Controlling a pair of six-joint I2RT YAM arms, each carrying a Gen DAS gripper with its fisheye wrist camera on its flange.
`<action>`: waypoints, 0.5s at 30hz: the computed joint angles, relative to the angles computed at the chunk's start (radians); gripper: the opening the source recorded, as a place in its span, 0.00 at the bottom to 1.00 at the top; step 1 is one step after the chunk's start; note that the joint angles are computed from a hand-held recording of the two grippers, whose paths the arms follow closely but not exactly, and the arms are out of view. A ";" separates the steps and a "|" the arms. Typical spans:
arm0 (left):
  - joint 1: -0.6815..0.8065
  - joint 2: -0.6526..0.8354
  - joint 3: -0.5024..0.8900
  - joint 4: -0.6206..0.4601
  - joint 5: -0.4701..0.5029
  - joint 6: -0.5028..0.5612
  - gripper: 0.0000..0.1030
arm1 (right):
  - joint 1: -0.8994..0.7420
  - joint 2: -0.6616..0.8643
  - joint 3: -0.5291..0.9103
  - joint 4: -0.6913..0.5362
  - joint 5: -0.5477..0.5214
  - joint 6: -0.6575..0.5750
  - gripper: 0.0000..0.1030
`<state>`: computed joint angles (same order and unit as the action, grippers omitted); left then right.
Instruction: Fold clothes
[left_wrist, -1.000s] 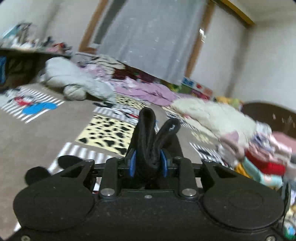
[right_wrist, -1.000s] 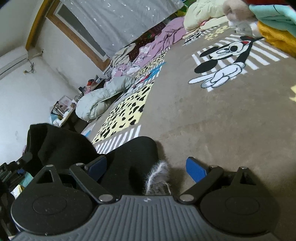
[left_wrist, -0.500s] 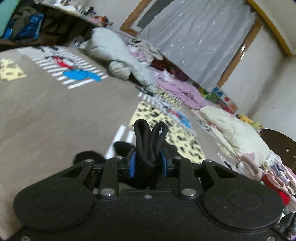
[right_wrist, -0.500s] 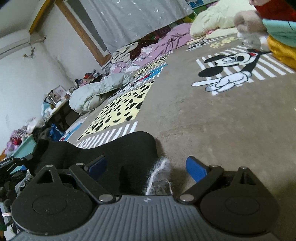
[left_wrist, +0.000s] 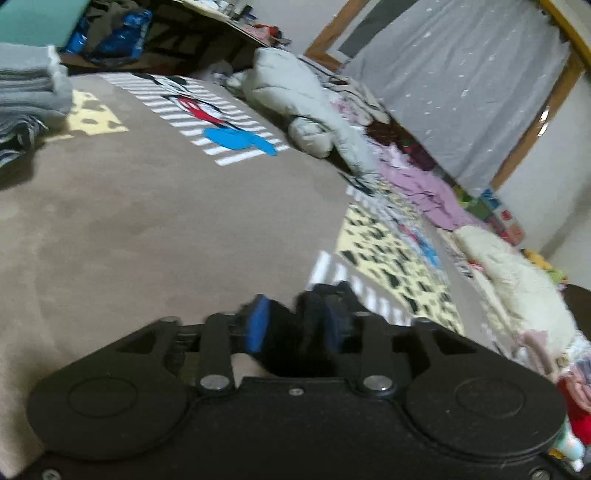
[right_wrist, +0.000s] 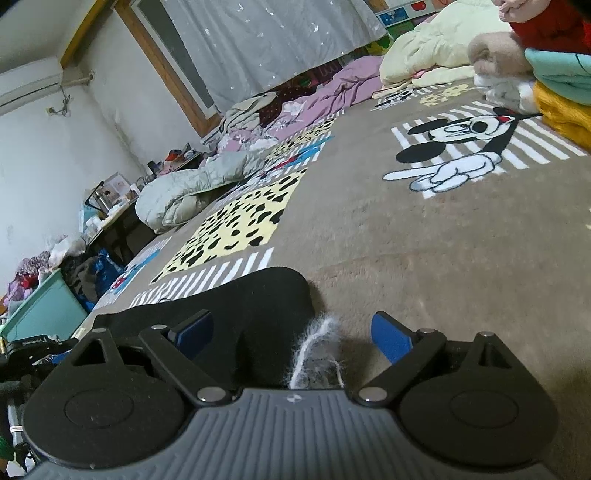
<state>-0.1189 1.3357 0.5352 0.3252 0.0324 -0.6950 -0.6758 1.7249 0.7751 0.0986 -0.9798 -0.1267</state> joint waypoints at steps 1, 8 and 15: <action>0.004 0.003 -0.006 0.014 0.029 -0.014 0.63 | -0.001 -0.002 0.000 0.002 0.001 0.007 0.88; -0.094 0.081 0.067 -0.079 -0.045 0.102 0.37 | -0.019 0.021 0.026 0.005 -0.009 0.078 0.85; -0.099 0.061 0.042 -0.048 -0.065 0.106 0.31 | 0.054 -0.078 -0.052 0.038 0.042 -0.081 0.29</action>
